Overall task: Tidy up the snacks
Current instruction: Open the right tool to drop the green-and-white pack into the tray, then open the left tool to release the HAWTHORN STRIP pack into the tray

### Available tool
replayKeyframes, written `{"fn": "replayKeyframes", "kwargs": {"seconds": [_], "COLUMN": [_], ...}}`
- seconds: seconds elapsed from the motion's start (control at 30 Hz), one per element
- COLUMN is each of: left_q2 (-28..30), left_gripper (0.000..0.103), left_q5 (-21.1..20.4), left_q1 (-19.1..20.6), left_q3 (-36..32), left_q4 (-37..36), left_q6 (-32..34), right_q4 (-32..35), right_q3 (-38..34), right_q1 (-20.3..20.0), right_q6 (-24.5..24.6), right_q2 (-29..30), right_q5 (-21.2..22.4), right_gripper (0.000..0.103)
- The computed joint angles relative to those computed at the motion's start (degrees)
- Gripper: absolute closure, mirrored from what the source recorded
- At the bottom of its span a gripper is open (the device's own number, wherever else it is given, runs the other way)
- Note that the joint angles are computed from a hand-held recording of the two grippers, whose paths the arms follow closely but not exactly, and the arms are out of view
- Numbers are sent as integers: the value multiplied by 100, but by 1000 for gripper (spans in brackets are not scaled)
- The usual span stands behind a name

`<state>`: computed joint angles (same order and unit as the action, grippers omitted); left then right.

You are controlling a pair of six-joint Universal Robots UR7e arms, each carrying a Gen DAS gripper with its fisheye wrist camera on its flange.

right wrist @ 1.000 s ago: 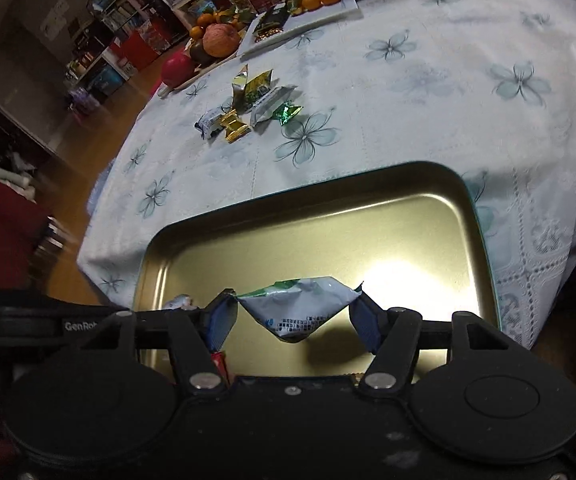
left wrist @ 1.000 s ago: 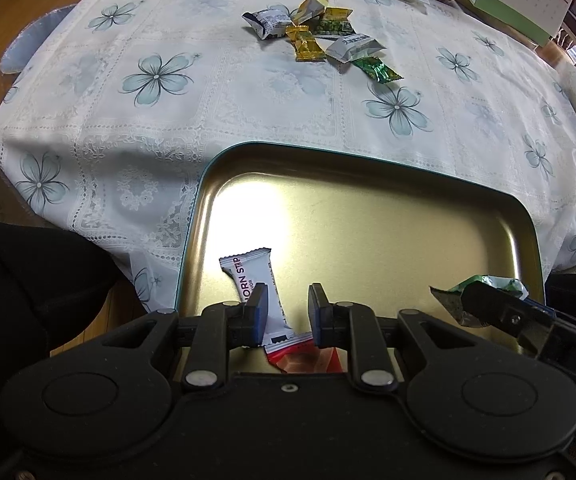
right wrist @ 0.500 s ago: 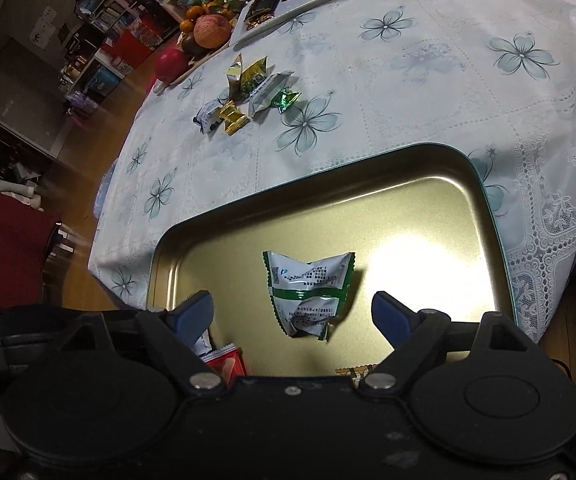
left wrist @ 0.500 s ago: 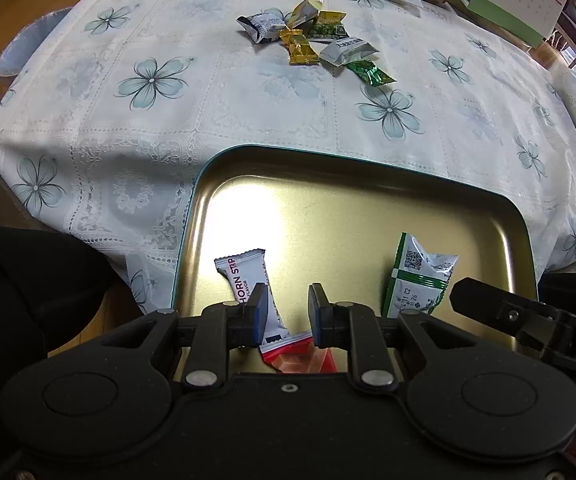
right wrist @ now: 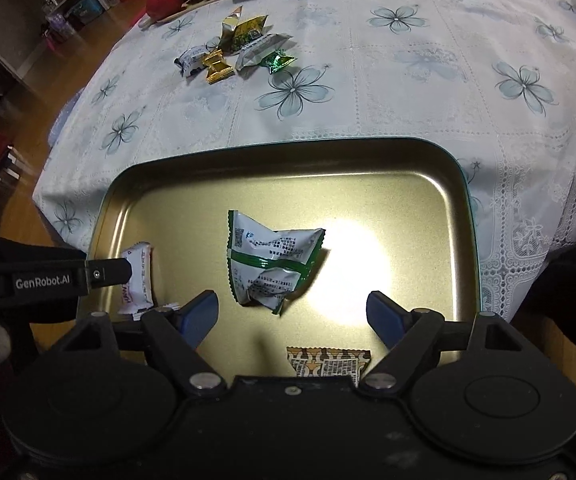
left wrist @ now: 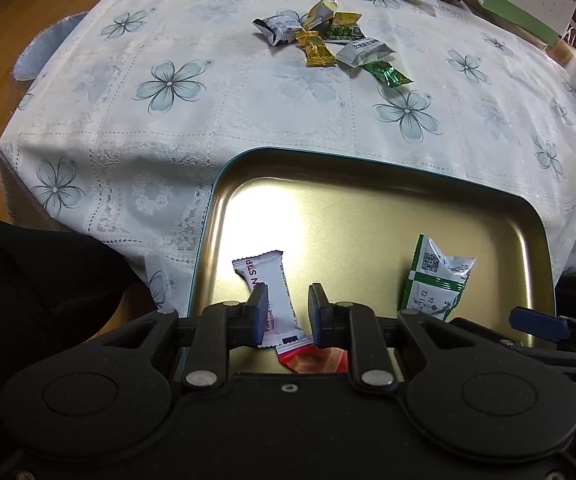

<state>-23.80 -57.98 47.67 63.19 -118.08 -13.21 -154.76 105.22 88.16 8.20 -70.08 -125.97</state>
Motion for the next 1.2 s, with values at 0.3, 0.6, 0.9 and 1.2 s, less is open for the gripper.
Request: {"fn": "replayKeyframes", "kwargs": {"seconds": [0.3,0.6,0.9,1.2], "left_q2": [-17,-369,-718,-854], "left_gripper": [75,74,73,68], "left_q5": [179,356,418,565], "left_q1": [-67,-198,-359,-509], "left_q3": [85,840,1677,2180], "left_q4": [12,-717,-1418,-2008], "left_q6": [96,353,748,1131], "right_q4": [133,-355,-894,-1499], "right_q3": [205,564,962,1231], "right_q1": [16,182,297,293], "right_q6": [88,194,46,-268], "right_q2": [-221,-327,-447,-473], "right_q5": [122,-268,-389,-296], "right_gripper": [20,24,24,27]}}
